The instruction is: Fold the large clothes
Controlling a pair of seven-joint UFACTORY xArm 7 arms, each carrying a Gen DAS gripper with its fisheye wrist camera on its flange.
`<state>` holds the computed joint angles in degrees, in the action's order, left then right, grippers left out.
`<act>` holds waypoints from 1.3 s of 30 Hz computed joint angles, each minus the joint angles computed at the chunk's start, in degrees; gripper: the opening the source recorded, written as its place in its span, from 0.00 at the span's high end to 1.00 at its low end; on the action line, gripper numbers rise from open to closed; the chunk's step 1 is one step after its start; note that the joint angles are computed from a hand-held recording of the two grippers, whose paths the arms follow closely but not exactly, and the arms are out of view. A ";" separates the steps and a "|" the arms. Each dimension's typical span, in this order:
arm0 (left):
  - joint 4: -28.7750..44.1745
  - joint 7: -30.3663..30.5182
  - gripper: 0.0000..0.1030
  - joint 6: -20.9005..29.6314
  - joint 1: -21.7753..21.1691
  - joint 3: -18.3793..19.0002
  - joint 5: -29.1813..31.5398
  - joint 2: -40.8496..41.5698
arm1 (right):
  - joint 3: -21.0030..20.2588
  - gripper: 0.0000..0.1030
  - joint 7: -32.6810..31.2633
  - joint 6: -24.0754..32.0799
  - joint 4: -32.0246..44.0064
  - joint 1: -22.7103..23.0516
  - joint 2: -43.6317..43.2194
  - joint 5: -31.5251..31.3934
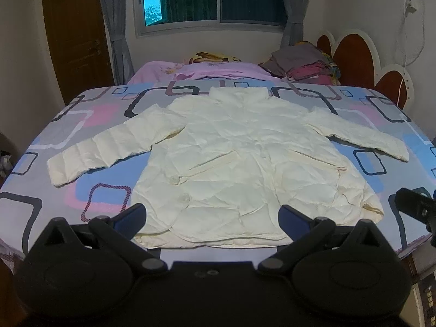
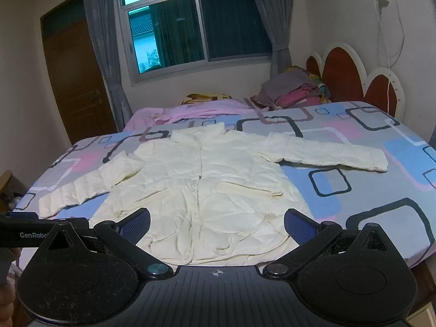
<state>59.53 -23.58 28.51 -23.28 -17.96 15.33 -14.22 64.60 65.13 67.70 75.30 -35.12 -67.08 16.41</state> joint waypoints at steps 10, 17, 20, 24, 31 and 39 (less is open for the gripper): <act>-0.10 -1.14 0.00 0.37 0.47 -0.21 1.16 -0.16 | 0.04 0.00 -0.15 -0.47 -0.30 0.05 0.12 0.07; -0.36 -0.88 0.00 0.19 0.29 0.02 0.78 -0.29 | -0.01 0.00 0.03 -1.18 -1.21 0.42 -0.10 -0.10; -0.33 -1.12 0.00 0.24 0.47 -0.16 1.20 -0.25 | -0.14 0.00 0.35 -1.72 -1.91 0.94 -0.08 -0.28; -0.44 -0.78 0.00 0.11 0.32 0.01 0.77 -0.32 | -0.03 0.00 0.66 -1.87 -2.04 1.24 0.32 -0.80; -0.33 -0.78 0.00 0.14 0.38 -0.06 0.75 -0.26 | 0.00 0.00 1.08 -2.44 -2.73 1.77 0.80 -1.65; 1.08 -1.64 0.00 0.96 0.54 -0.44 1.59 0.91 | 0.14 0.00 1.84 -2.96 -3.33 2.33 1.64 -2.50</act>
<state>60.61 -25.23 29.46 -22.75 -18.40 16.91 -13.31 64.74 66.96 64.74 71.97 -32.79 -65.44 13.92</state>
